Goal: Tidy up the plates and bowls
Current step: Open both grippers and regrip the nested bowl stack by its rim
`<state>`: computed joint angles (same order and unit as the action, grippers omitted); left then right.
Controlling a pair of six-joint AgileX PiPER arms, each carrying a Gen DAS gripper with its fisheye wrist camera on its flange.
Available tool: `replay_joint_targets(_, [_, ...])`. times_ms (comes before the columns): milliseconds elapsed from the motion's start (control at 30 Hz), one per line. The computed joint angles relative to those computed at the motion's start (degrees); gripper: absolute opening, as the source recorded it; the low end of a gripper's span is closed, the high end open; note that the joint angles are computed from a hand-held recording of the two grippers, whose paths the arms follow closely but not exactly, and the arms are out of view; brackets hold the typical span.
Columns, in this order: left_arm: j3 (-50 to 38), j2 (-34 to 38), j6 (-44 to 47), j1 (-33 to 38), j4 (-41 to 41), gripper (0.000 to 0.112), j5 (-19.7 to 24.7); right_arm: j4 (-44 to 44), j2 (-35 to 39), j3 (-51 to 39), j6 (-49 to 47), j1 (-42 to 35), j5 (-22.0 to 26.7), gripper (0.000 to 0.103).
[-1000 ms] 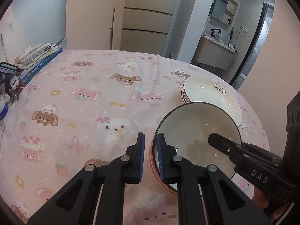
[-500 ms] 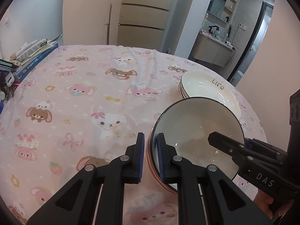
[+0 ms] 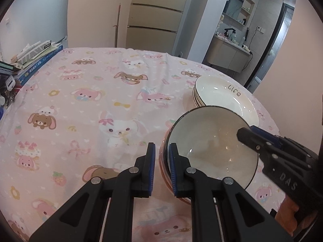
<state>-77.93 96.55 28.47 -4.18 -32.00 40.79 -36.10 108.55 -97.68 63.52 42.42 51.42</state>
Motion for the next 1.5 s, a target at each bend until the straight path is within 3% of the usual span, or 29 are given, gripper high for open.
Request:
replay_joint_targets(133, [-0.2,-0.5,1.1,1.4,-1.6,0.011,-0.2,4.4,-5.2,8.3,2.2,-3.5,-10.6,0.028])
replay_joint_targets(200, [-0.6,-0.3,0.7,2.0,-1.8,0.011,-0.5,5.4,-6.1,9.9,2.6,-4.3,-13.0,0.027])
replay_joint_targets(267, [-1.1,0.2,0.1,2.4,-1.4,0.011,-0.5,1.7,-7.6,12.0,6.6,-3.9,-15.5,0.016])
replay_joint_targets(367, [-1.4,0.7,-0.5,2.5,-0.9,0.011,-0.4,-6.8,-7.3,10.7,10.8,-1.4,-12.3,0.014])
replay_joint_targets(500, [-1.3,0.9,-0.1,2.4,-1.0,0.011,-0.4,2.4,-8.7,12.9,2.8,-4.6,-20.4,0.013])
replay_joint_targets(600, [-1.5,1.0,-0.1,2.1,-0.9,0.011,-0.2,-0.1,-6.2,11.0,3.7,-3.9,-17.3,0.013])
replay_joint_targets(733, [-1.6,1.1,-0.2,1.8,-0.2,0.011,-0.1,2.2,-6.2,13.2,3.9,-5.5,-20.8,0.012])
replay_joint_targets(833, [-1.8,1.4,-1.0,1.5,0.9,0.011,0.0,1.4,-5.8,12.3,4.3,-4.9,-18.9,0.012])
replay_joint_targets(1000, [-1.5,1.3,-1.2,1.2,0.8,0.011,-0.1,-11.0,-9.2,15.4,13.5,-1.9,-20.9,0.012])
replay_joint_targets(1100, [-1.5,1.1,-1.1,1.1,0.7,0.011,-0.2,-3.5,-4.9,9.3,5.4,-2.3,-14.1,0.012])
replay_joint_targets(1233, [-0.4,0.0,1.2,1.2,-0.6,0.012,-1.4,2.1,-5.3,11.8,3.2,-4.2,-17.4,0.012])
replay_joint_targets(1300, [1.1,-0.8,4.6,1.3,-2.9,0.021,-3.3,-0.4,-7.1,14.7,7.0,-4.1,-20.0,0.012])
replay_joint_targets(1367, [1.4,-0.7,12.7,3.5,-11.6,0.070,-0.6,-1.5,-7.6,15.7,9.9,-4.2,-19.7,0.017])
replay_joint_targets(1400, [1.7,-0.6,15.8,4.7,-15.9,0.080,0.6,-0.7,-7.6,15.5,9.9,-4.4,-19.0,0.025])
replay_joint_targets(1433, [2.3,-0.8,17.3,5.5,-19.4,0.086,0.8,0.7,-7.8,15.6,9.7,-5.0,-18.9,0.050])
replay_joint_targets(1467, [2.6,-1.0,17.7,5.9,-21.1,0.086,0.6,1.2,-8.1,16.2,10.3,-5.6,-19.8,0.068])
replay_joint_targets(1500, [2.3,-0.8,17.5,6.0,-21.4,0.086,0.7,-0.3,-8.9,17.7,12.8,-6.0,-21.6,0.068])
